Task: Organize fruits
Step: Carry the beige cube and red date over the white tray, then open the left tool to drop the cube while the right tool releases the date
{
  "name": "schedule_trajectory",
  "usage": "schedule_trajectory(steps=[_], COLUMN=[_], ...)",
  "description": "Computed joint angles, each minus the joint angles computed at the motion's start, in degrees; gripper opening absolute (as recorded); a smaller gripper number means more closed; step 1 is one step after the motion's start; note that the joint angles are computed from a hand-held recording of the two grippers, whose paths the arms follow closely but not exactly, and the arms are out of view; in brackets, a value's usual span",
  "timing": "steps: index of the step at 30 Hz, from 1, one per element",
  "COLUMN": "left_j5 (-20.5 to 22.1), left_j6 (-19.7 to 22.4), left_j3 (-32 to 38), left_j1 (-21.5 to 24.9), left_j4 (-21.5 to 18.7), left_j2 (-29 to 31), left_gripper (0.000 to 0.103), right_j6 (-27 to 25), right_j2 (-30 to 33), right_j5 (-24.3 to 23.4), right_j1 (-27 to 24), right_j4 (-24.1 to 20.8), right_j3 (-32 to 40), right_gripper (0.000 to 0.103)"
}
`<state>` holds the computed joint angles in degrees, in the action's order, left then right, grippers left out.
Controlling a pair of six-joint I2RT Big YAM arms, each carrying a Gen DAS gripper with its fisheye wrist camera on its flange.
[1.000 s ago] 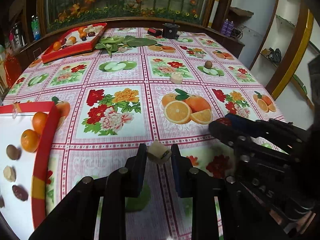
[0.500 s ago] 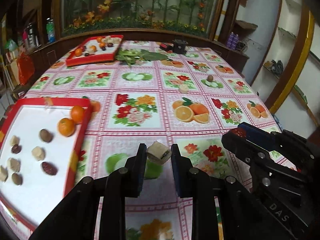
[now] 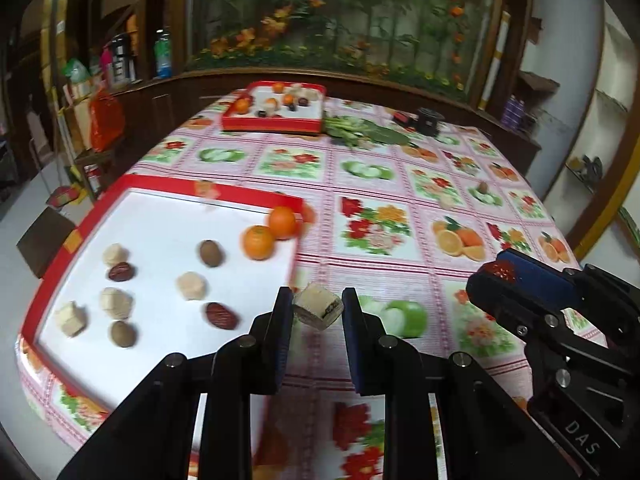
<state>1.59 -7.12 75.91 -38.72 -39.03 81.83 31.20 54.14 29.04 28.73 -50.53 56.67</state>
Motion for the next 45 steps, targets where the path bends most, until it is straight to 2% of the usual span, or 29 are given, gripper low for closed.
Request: schedule_trajectory(steps=[6,18,31,45], left_j5=[-1.06,-1.97,-3.02,-3.87], left_j6=[-0.7,-1.76,-3.06,-4.21], left_j3=[-0.85,-1.27,0.45,2.3], left_j1=[2.89,7.49,11.39,13.06], left_j4=[0.05,0.41,-0.66,-2.24], left_j2=[-1.04,-1.62,1.03,3.87], left_gripper=[0.023,0.023,0.023,0.023], right_j6=[-1.79,-5.89,-8.65,-7.85], right_j2=[4.32,11.09,18.05,24.84], right_j5=[-0.5,-2.41,-4.88,-9.44], right_j1=[2.86,4.99,5.47,3.56], right_j4=[2.38,5.84,7.59,8.89], right_j3=[3.39,9.05,15.29,18.28], right_gripper=[0.031,0.031,0.031,0.031])
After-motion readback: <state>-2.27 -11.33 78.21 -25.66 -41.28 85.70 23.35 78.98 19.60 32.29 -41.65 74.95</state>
